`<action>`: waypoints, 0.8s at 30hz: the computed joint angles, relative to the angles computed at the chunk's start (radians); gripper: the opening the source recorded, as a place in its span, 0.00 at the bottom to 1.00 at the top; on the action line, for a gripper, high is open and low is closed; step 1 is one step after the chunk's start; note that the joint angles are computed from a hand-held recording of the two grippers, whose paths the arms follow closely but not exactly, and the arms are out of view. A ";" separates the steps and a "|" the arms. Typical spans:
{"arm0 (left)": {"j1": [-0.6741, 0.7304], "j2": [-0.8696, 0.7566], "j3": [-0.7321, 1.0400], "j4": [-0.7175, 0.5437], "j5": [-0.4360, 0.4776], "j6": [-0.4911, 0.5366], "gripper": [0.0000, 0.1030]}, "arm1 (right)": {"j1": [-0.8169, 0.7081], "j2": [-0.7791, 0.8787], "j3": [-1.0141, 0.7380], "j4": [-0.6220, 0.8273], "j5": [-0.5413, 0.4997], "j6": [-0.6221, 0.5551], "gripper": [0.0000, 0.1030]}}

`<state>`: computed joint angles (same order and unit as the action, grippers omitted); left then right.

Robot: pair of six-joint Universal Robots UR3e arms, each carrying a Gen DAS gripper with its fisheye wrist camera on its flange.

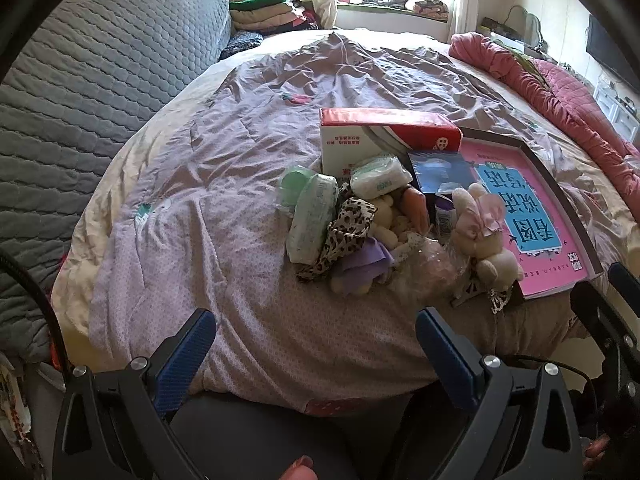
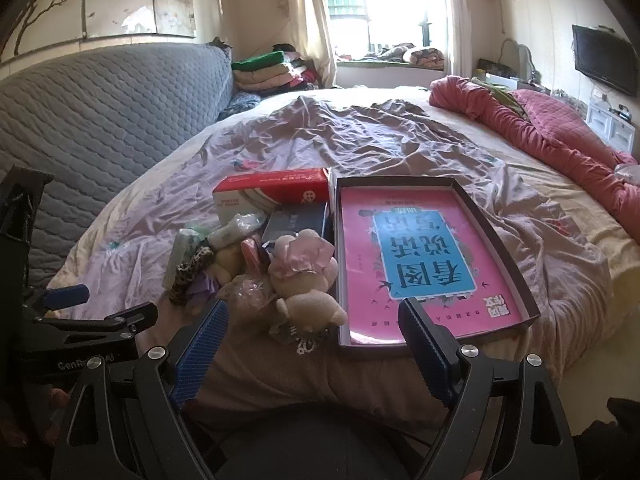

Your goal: Organize soft objects

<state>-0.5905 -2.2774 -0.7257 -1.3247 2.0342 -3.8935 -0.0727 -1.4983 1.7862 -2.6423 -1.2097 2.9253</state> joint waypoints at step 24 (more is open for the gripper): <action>-0.010 -0.003 0.007 0.013 0.005 0.005 0.98 | 0.000 0.003 0.005 -0.004 -0.004 0.000 0.85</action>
